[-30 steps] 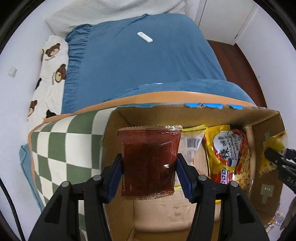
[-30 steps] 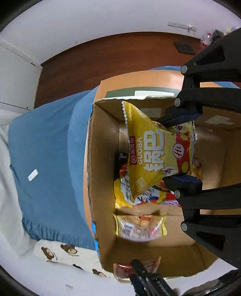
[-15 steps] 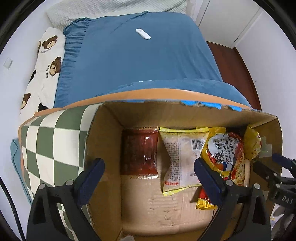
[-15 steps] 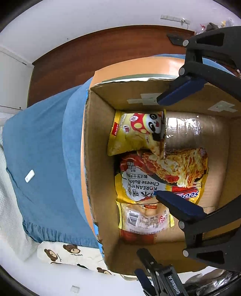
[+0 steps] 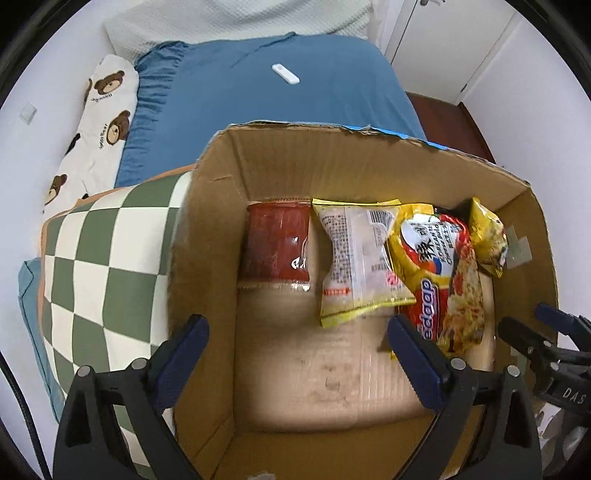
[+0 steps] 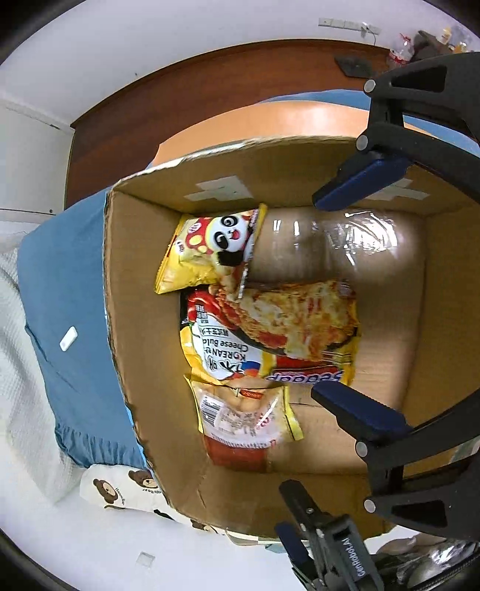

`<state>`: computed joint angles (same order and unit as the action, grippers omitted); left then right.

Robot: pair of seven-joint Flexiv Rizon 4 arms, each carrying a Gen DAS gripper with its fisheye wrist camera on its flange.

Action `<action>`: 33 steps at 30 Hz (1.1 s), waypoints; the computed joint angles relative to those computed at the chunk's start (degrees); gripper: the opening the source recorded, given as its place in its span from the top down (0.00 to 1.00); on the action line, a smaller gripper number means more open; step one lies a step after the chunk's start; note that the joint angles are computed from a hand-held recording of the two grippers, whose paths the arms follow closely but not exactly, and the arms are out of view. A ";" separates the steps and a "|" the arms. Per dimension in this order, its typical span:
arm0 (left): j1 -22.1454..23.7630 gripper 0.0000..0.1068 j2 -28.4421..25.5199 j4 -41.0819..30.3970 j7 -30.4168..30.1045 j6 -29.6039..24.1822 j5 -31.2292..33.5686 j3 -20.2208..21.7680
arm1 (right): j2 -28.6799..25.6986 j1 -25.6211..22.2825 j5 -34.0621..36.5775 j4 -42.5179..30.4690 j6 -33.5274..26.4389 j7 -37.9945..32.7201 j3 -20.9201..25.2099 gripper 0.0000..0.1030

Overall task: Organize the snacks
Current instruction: 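Lower both packets into the box and open both tools, then grasp the white wrapped packet with the left tool while the right tool grasps the panda candy bag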

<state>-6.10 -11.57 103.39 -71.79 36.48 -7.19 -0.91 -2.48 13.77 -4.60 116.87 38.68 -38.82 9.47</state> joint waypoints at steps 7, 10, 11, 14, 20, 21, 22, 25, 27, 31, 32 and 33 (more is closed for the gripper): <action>0.24 0.07 7.85 7.28 3.14 5.25 -3.81 0.67 | 5.93 1.47 -4.44 3.41 0.23 4.83 2.18 0.08; 0.04 0.07 11.96 10.67 4.86 7.63 -5.50 1.11 | 8.78 2.32 -7.21 4.46 -0.67 6.84 3.37 0.08; -0.06 0.07 13.34 11.77 5.50 8.18 -6.16 1.27 | 9.52 2.51 -7.75 4.79 -0.70 7.34 3.63 0.08; -0.43 0.07 17.49 14.91 6.93 9.94 -7.22 1.86 | 12.51 3.13 -9.55 5.93 -1.20 9.59 4.86 0.08; -0.99 0.07 23.92 19.32 9.34 11.10 -8.66 3.11 | 18.09 4.45 -11.76 7.35 -3.67 12.94 7.36 0.08; -1.09 0.07 25.11 19.93 9.66 10.51 -9.27 3.43 | 18.96 4.66 -11.82 7.55 -3.86 13.44 7.67 0.08; -1.11 0.07 25.93 20.40 9.77 10.23 -9.64 3.59 | 19.92 4.92 -11.95 7.65 -4.29 13.98 8.11 0.08; -1.20 0.07 29.06 22.28 10.21 8.96 -10.80 4.43 | 22.48 5.75 -11.01 8.15 -4.73 14.69 8.83 0.08; -1.02 0.07 30.87 23.72 9.57 8.36 -10.74 4.65 | 24.67 6.33 -9.69 8.99 -5.07 15.49 9.54 0.08; -0.47 0.07 33.62 27.40 7.19 5.55 -8.52 4.42 | 28.89 7.50 -5.84 12.52 -4.27 17.35 10.68 0.08; -0.40 0.07 33.71 28.46 6.89 4.61 -7.83 4.36 | 30.28 7.56 -5.08 13.99 -4.14 18.42 11.20 0.09; -0.38 0.07 33.49 29.17 6.80 3.52 -7.37 4.28 | 31.45 7.66 -4.42 15.25 -4.38 19.23 11.60 0.17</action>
<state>-6.48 21.92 132.56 -64.99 40.01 -14.56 3.37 28.96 21.43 -9.02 132.13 34.30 -19.59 21.07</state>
